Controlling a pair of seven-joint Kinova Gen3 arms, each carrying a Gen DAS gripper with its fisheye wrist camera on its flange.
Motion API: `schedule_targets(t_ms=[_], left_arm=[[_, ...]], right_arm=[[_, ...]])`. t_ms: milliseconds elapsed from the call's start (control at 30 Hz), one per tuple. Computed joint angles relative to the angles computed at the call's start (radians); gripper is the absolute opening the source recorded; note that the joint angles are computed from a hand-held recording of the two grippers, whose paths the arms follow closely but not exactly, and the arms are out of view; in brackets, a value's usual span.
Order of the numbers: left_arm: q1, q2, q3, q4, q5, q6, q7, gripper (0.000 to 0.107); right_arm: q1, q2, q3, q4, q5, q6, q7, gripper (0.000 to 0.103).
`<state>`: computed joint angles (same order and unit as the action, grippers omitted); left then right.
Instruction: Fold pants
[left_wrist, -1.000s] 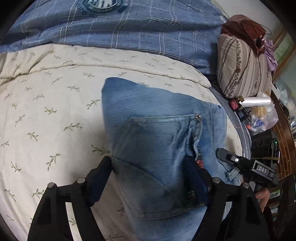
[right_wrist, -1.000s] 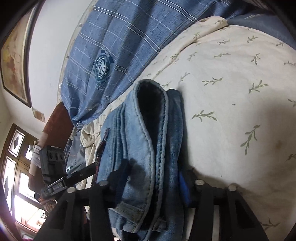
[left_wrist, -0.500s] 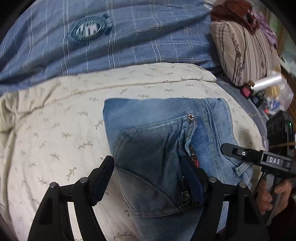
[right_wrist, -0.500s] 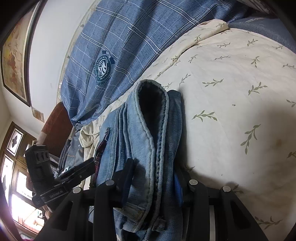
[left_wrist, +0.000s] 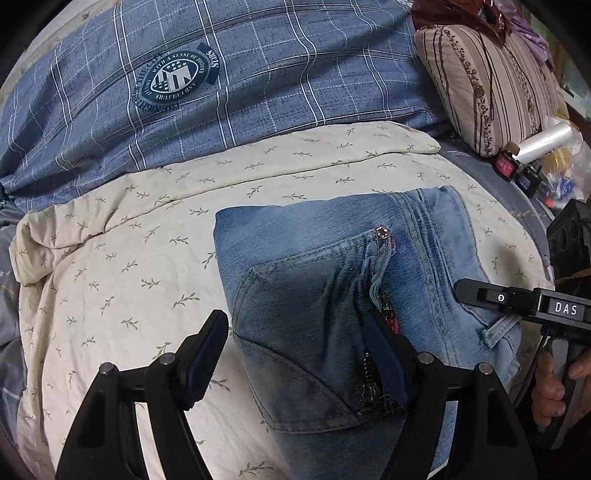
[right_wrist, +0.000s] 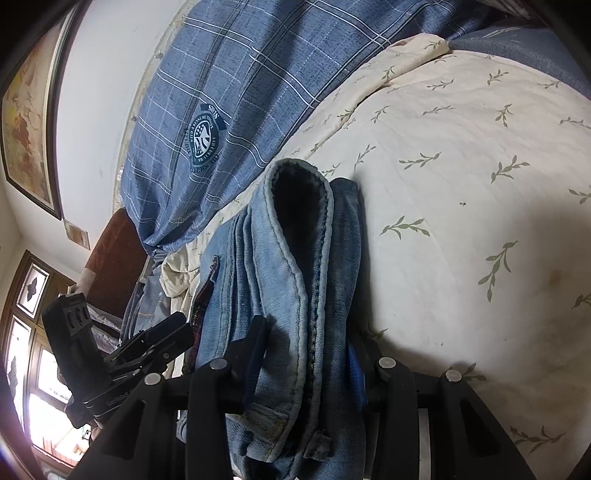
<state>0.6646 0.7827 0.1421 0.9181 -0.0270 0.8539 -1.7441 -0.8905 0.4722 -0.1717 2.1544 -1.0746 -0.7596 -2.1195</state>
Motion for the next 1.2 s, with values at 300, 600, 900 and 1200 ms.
schedule_targets(t_ms=[300, 600, 900, 1200], left_arm=[[0.03, 0.004, -0.03, -0.013, -0.039, 0.008, 0.039, 0.082], [-0.035, 0.011, 0.026, -0.034, 0.024, 0.058, 0.016, 0.086], [-0.056, 0.024, 0.012, -0.047, 0.071, 0.085, 0.038, 0.087], [-0.064, 0.026, 0.021, -0.049, 0.075, 0.087, 0.027, 0.087]], right_arm=[[0.005, 0.002, -0.004, 0.013, 0.031, -0.011, -0.044, 0.045], [0.003, 0.004, -0.003, 0.02, 0.039, -0.014, -0.062, 0.046], [0.002, 0.004, -0.003, 0.025, 0.048, -0.019, -0.08, 0.046], [0.002, 0.005, -0.003, 0.026, 0.054, -0.022, -0.093, 0.048]])
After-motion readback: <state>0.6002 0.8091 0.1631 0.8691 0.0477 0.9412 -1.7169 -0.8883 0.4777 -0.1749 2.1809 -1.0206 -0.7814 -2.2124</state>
